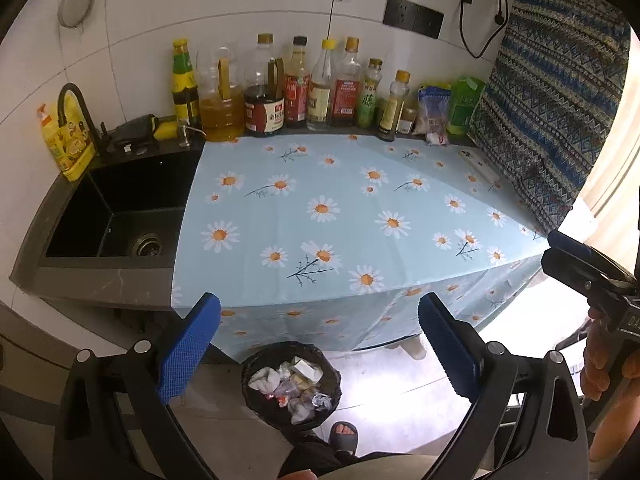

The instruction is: Collect trash

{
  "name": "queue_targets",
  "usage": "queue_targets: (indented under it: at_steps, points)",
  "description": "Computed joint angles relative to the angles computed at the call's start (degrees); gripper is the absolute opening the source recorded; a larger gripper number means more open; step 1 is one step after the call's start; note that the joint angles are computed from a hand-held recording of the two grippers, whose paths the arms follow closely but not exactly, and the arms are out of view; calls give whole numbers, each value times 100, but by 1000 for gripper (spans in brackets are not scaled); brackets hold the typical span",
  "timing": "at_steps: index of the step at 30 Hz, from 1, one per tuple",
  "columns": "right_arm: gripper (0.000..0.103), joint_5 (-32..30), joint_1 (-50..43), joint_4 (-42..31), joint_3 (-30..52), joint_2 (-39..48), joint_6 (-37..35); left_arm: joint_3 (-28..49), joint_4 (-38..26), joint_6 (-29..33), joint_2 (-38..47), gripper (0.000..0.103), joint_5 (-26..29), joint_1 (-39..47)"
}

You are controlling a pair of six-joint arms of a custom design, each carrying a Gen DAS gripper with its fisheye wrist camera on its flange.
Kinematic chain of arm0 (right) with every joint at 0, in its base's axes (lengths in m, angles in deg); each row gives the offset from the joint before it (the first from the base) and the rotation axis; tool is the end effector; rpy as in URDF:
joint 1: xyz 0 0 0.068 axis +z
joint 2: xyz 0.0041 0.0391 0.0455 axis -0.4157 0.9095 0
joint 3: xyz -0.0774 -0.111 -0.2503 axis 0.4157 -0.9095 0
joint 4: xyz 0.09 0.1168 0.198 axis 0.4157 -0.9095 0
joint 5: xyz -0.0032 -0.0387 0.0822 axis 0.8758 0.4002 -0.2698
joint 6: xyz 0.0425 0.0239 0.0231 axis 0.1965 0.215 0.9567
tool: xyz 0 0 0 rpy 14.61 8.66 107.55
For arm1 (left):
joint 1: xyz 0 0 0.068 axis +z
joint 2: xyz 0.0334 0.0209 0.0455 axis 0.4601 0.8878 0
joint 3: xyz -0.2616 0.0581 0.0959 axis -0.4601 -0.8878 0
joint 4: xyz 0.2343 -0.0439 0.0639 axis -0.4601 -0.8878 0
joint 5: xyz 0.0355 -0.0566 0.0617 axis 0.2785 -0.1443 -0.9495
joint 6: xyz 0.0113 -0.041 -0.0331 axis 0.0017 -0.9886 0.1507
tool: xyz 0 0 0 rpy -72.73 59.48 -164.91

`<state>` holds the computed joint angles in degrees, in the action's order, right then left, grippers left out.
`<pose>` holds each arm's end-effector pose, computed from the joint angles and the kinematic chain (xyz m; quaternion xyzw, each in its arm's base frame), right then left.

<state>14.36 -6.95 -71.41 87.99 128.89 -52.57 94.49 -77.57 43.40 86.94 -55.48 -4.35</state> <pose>0.2041 0.0598 0.3583 0.1141 0.8898 0.1146 0.4268 0.3277 -0.2070 0.3847 0.2572 0.9080 -0.1411 0.2992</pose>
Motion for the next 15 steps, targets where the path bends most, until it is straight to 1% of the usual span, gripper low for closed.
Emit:
queue_targets:
  at_steps: [1, 6, 9, 15]
  points:
    - [98, 32, 15, -12, -46, -132, -12, -149, 61, -83, -129, 96, -123, -72]
    - [98, -10, 68, -146, -205, -511, -40, -779, 318, -301, -626, 96, -346, -318]
    - [98, 62, 207, -315, -246, -618, -50, -994, 374, -371, -802, 96, -419, -433]
    - [98, 43, 330, -433, -348, -737, -9, -1287, 477, -531, -1044, 96, -538, -548]
